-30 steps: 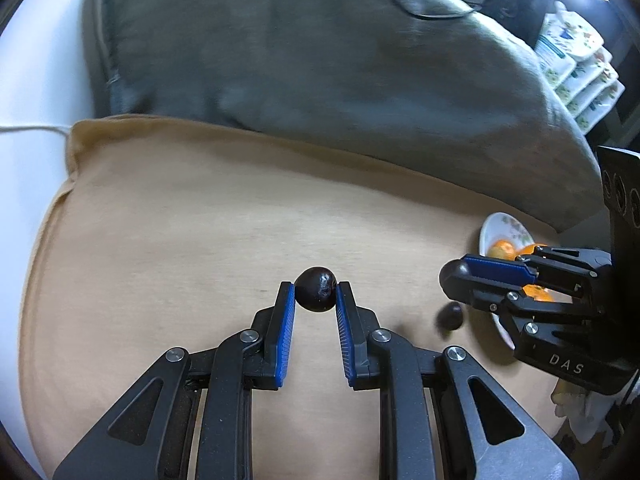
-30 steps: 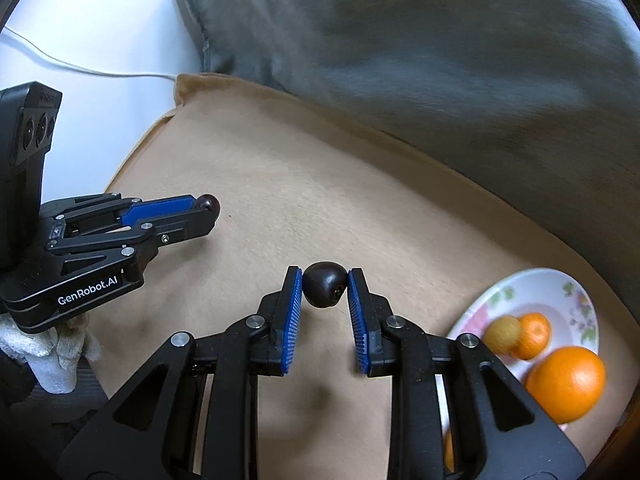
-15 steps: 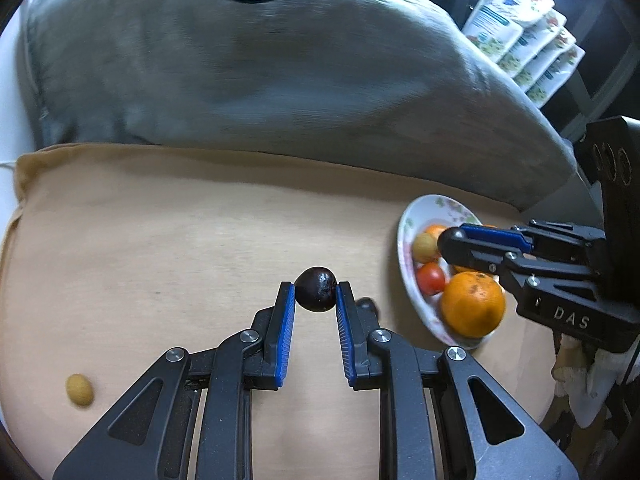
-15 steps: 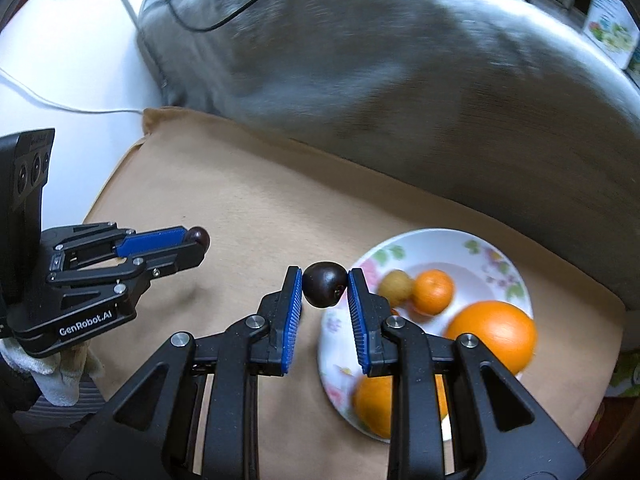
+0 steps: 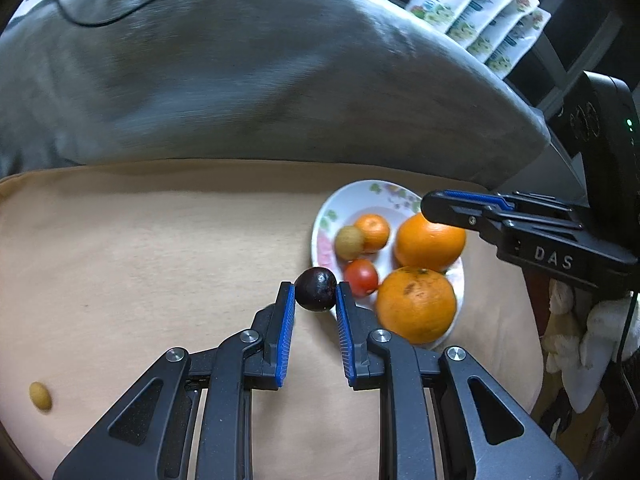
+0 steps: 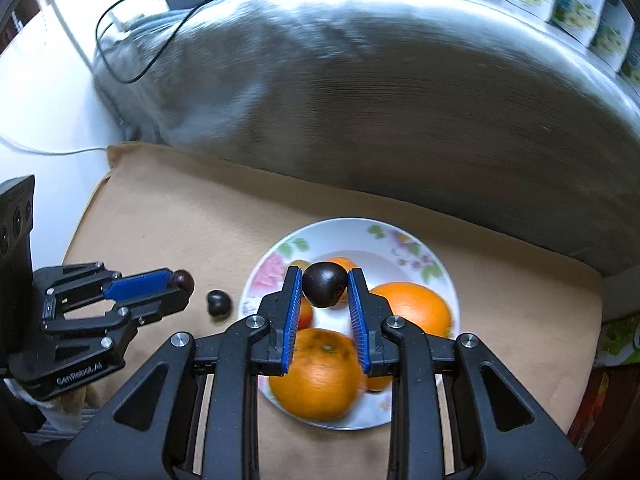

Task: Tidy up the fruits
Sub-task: 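Carry both dark berries over the plate and open both grippers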

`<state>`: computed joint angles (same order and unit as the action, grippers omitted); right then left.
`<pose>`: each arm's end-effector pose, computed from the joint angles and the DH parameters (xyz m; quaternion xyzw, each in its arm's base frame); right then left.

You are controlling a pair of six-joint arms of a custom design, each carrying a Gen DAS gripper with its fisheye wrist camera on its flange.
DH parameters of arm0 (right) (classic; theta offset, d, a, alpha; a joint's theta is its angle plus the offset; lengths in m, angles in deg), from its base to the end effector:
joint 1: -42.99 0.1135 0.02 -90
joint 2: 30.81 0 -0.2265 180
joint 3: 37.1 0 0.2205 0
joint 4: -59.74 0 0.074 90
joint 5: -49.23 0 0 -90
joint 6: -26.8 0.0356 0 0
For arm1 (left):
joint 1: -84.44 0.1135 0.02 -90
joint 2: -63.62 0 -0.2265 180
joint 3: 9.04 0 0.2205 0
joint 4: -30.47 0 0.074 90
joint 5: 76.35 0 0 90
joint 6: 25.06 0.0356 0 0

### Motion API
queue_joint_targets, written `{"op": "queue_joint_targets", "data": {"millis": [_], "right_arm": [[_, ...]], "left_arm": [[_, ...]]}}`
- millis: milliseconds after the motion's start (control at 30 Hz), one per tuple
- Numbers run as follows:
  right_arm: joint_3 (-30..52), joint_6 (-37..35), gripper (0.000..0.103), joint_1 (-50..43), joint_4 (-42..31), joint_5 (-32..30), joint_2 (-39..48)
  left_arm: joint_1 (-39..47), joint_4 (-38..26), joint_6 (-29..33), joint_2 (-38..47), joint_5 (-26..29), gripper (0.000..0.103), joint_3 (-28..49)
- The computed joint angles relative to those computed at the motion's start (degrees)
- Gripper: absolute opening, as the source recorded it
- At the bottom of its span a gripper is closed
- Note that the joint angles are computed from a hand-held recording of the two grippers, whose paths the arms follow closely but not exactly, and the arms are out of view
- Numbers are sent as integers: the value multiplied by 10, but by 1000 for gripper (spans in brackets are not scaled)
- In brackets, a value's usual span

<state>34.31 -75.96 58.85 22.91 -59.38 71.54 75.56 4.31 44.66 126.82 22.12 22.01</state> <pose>0.2839 0.0925 0.1217 -0.2695 0.9306 0.1637 0.1859 0.1592 -0.0302 0.1054 -0.0752 0.9566 -0.1373 0.2456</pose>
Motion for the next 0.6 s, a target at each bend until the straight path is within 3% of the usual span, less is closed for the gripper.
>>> {"op": "queue_joint_targets", "data": {"millis": [600], "right_arm": [[44,-3,25,-49,2,-24,65]], "left_arm": [[-84,75,-52,148,-9,19,68]]}}
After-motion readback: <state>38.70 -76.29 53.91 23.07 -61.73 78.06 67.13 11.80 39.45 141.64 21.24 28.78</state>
